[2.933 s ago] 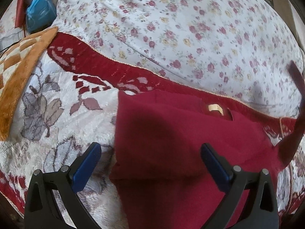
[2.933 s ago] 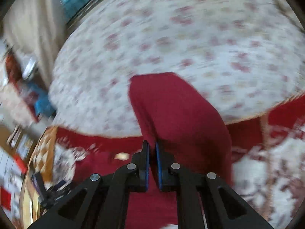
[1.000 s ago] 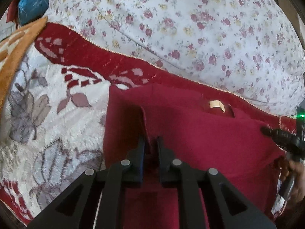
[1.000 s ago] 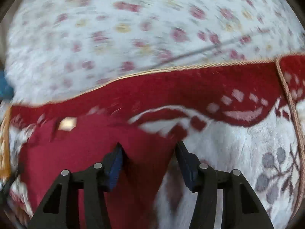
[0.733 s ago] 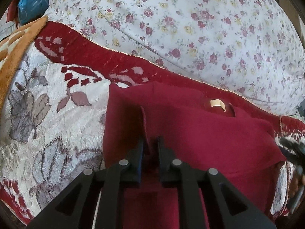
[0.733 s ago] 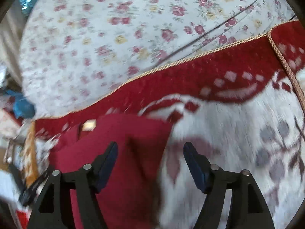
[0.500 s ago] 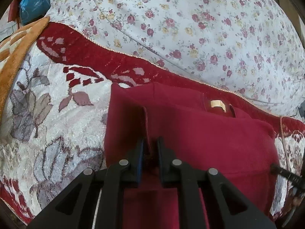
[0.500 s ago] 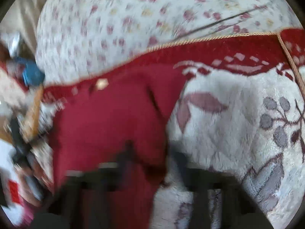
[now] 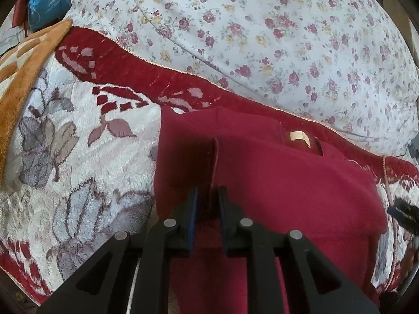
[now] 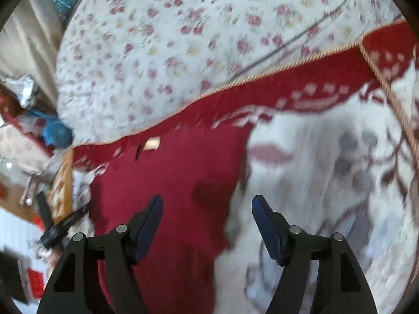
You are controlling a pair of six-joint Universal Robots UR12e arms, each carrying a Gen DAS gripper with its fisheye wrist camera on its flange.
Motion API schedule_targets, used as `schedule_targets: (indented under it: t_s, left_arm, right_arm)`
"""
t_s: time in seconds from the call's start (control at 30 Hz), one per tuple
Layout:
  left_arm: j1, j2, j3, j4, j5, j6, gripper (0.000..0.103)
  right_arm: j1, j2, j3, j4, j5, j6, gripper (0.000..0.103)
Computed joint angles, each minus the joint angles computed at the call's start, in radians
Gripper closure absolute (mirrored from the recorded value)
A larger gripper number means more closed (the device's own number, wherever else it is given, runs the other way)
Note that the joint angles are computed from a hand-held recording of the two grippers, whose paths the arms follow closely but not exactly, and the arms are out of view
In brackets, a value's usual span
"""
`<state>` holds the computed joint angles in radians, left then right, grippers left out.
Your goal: Fold small clothes
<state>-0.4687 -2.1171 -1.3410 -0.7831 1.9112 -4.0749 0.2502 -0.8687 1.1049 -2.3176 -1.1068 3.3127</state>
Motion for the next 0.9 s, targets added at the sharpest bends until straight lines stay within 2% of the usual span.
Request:
schedule_targets:
  t_s: [0.1, 0.17, 0.2, 0.23, 0.27, 0.3, 0.33, 0.37, 0.4, 0.43, 0.5, 0.57, 0.6, 0.63, 0.7, 0.77, 0.83, 0.87, 0.9]
  left_arm:
    - [-0.002, -0.006, 0.010, -0.014, 0.009, 0.005, 0.088]
    - [-0.002, -0.007, 0.011, -0.018, 0.008, 0.008, 0.088]
    - [-0.001, -0.006, 0.009, -0.015, 0.003, 0.007, 0.088]
    - [0.000, -0.005, 0.006, -0.012, -0.001, 0.005, 0.087]
    - [0.000, -0.004, 0.004, -0.010, -0.002, 0.004, 0.083]
    - [0.000, -0.004, 0.005, -0.017, 0.004, 0.002, 0.080]
    - [-0.001, -0.006, 0.010, -0.031, 0.012, -0.002, 0.070]
    - [0.000, -0.009, 0.015, -0.043, 0.014, -0.005, 0.064]
    - [0.001, -0.011, 0.017, -0.047, 0.011, -0.007, 0.063]
    - [0.000, -0.012, 0.018, -0.050, 0.012, -0.007, 0.063]
    - [-0.003, -0.010, 0.018, -0.051, 0.020, 0.004, 0.060]
    - [-0.006, -0.011, 0.019, -0.058, 0.026, 0.008, 0.054]
    - [-0.007, -0.012, 0.021, -0.063, 0.031, 0.007, 0.053]
    - [-0.008, -0.013, 0.023, -0.068, 0.035, 0.007, 0.051]
    - [-0.010, -0.015, 0.026, -0.071, 0.041, 0.007, 0.048]
    - [-0.013, -0.017, 0.026, -0.068, 0.048, 0.007, 0.041]
    - [-0.019, -0.020, 0.028, -0.069, 0.059, 0.014, 0.034]
    - [-0.022, -0.022, 0.030, -0.075, 0.068, 0.019, 0.030]
    - [-0.028, -0.025, 0.034, -0.086, 0.087, 0.024, 0.029]
  right_arm:
    - [0.017, 0.074, -0.104, 0.098, -0.017, 0.019, 0.028]
    - [0.027, 0.115, -0.163, 0.158, -0.033, -0.008, 0.057]
    - [0.034, 0.118, -0.170, 0.137, -0.070, -0.026, 0.075]
    - [0.040, 0.104, -0.147, 0.073, -0.116, -0.062, 0.083]
    - [0.044, 0.096, -0.132, 0.028, -0.149, -0.078, 0.083]
    - [0.049, 0.090, -0.121, -0.009, -0.207, -0.091, 0.089]
    - [0.055, 0.098, -0.133, -0.009, -0.270, -0.099, 0.089]
    - [0.055, 0.108, -0.149, 0.022, -0.294, -0.097, 0.089]
    - [0.050, 0.116, -0.163, 0.063, -0.278, -0.089, 0.089]
    - [0.043, 0.111, -0.153, 0.065, -0.252, -0.071, 0.086]
    - [0.041, 0.082, -0.111, 0.016, -0.243, -0.065, 0.085]
    - [0.039, 0.045, -0.067, -0.011, -0.214, -0.076, 0.072]
    - [0.038, 0.023, -0.038, -0.025, -0.184, -0.091, 0.060]
    - [0.039, 0.003, -0.013, -0.030, -0.164, -0.116, 0.054]
    - [0.047, -0.019, 0.013, -0.003, -0.157, -0.173, 0.054]
    - [0.062, -0.027, 0.030, 0.024, -0.204, -0.220, 0.054]
    - [0.080, -0.022, 0.036, 0.035, -0.339, -0.268, 0.054]
    - [0.080, -0.021, 0.045, 0.019, -0.351, -0.257, 0.054]
    - [0.073, -0.025, 0.051, 0.012, -0.329, -0.227, 0.054]
